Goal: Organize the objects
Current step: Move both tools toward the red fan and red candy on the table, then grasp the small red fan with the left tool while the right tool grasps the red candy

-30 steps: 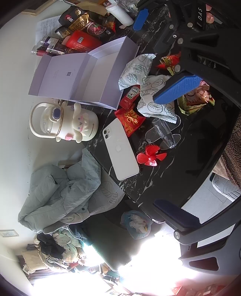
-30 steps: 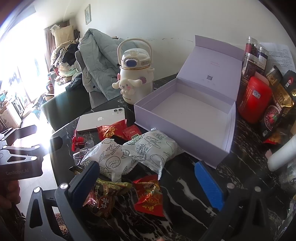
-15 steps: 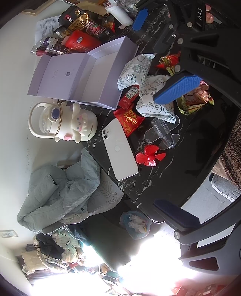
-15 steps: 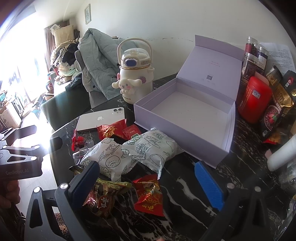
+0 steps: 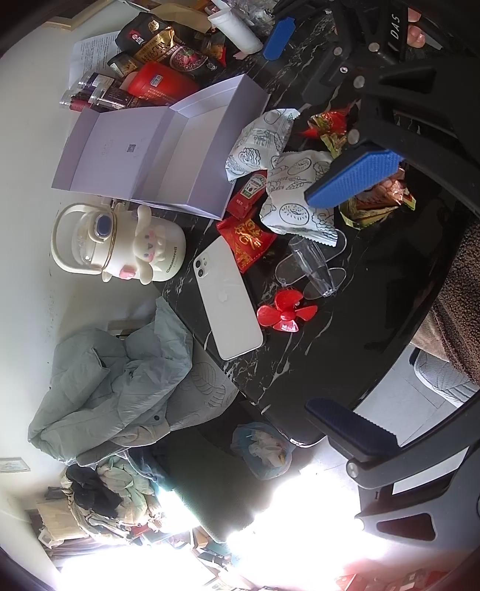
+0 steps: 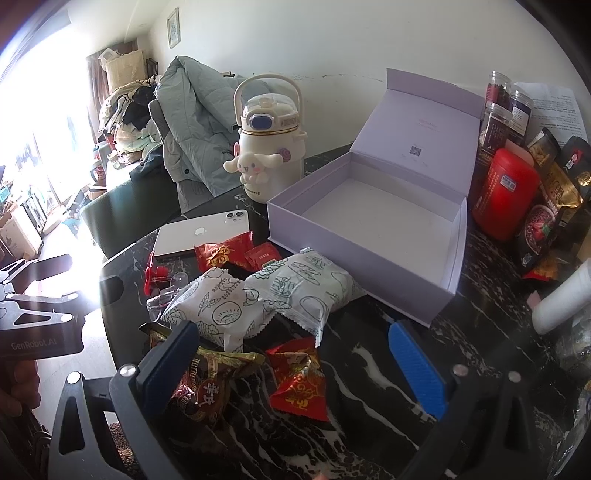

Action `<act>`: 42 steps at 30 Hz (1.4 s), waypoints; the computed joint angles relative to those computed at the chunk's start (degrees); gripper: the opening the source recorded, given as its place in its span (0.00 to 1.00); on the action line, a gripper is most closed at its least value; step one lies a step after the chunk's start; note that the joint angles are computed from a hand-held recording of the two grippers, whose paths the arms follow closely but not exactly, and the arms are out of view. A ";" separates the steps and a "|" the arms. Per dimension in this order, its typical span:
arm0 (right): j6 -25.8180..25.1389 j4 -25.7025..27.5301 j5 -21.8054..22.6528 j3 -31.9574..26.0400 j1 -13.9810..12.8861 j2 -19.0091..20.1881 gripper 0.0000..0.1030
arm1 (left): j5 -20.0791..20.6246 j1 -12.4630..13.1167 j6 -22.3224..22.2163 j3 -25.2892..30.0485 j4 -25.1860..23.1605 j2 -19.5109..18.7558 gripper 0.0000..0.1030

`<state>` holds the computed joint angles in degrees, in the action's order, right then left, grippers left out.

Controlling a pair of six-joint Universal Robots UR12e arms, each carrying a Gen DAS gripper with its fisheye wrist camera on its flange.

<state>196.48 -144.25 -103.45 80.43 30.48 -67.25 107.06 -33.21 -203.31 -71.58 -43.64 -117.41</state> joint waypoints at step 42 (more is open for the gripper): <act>3.44 6.78 3.93 1.92 -1.61 1.07 0.75 | -3.28 2.36 -2.45 1.46 -5.24 -2.96 0.73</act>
<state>199.93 -137.46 -99.53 82.35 28.87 -66.19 103.78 -30.85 -205.76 -70.12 -48.88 -120.37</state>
